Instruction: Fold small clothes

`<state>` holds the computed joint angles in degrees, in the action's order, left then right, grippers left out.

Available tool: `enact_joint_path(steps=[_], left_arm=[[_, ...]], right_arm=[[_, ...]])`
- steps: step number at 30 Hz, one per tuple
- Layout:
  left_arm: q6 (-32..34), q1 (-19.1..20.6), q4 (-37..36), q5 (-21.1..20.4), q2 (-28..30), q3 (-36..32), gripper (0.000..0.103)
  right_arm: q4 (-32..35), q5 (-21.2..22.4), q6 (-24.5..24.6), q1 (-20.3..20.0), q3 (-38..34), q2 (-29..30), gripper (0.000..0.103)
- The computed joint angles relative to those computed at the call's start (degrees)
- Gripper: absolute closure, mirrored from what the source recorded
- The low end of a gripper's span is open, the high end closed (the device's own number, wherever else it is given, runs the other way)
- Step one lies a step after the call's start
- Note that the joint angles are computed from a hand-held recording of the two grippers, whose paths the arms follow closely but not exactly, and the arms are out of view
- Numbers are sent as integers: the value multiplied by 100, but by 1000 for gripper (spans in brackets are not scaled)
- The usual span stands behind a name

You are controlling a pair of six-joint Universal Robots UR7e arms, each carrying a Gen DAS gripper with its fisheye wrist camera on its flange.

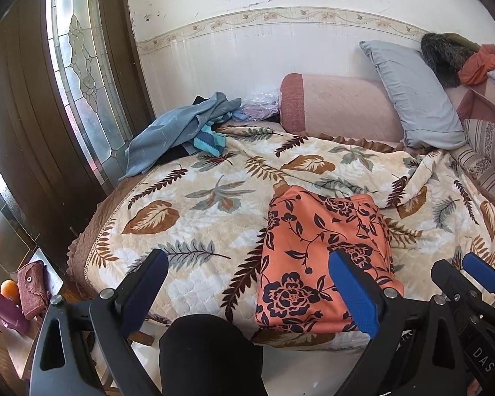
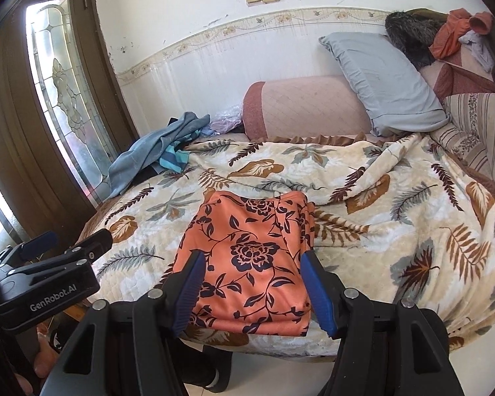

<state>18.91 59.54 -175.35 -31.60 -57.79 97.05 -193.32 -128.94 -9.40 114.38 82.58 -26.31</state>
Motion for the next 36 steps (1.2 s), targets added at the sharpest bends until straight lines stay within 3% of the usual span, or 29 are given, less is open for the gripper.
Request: enact_joint_path(steps=[36], left_arm=[[123, 270, -65, 49, 197, -342, 5]], right_arm=[[708, -38, 63, -25, -670, 357, 39]])
